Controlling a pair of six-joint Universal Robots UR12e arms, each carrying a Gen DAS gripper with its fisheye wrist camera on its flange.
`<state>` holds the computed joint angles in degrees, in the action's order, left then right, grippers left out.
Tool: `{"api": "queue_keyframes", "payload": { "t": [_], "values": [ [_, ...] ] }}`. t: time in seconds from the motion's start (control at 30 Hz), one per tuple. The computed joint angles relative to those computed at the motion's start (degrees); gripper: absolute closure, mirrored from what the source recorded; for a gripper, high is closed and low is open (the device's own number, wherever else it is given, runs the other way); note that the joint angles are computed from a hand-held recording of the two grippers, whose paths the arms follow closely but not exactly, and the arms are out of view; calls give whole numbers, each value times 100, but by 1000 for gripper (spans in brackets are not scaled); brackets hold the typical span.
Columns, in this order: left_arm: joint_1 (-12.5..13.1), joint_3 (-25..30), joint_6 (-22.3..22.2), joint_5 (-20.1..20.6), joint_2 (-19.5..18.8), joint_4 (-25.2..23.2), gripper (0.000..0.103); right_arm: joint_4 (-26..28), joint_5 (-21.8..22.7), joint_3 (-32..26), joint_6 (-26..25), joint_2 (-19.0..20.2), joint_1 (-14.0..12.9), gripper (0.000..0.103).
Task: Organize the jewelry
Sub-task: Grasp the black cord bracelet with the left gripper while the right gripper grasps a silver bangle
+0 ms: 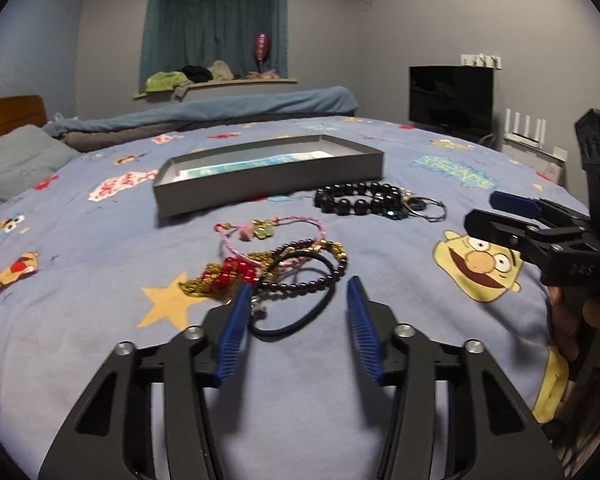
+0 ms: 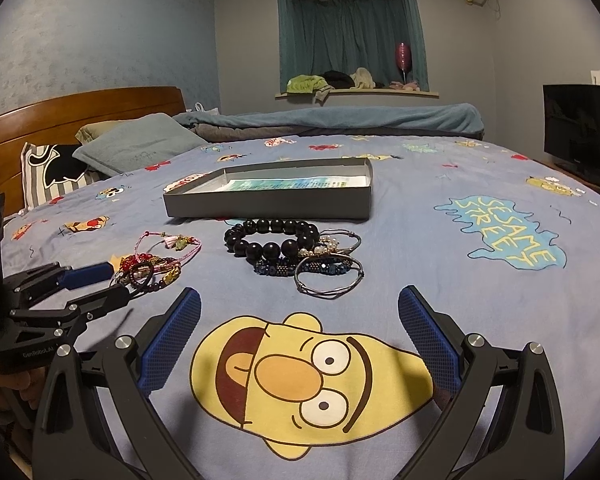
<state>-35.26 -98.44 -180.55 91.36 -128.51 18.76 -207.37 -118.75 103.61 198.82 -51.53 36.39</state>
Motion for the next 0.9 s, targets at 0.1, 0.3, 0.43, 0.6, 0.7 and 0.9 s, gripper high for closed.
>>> {"api": "queue_keyframes", "payload": {
  "t": [0.1, 0.3, 0.43, 0.6, 0.7, 0.9],
  "values": [
    [24, 6, 31, -150, 8, -57, 64, 100, 11, -6, 76, -13, -10, 5],
    [43, 118, 105, -299, 31, -642, 70, 270, 41, -17, 110, -35, -30, 5],
    [56, 121, 102, -339, 43, -684, 100, 435, 218, 16, 250, -100, -92, 5],
    [96, -20, 82, -553, 68, -237, 100, 886, 442, -18, 316, -212, -192, 5],
    [159, -106, -22, -799, 91, 68, 100, 1292, 435, -97, 286, -264, -232, 5],
    [281, -282, -212, -1351, 136, 882, 100, 1716, 631, -204, 322, -298, -343, 12]
  ]
}}
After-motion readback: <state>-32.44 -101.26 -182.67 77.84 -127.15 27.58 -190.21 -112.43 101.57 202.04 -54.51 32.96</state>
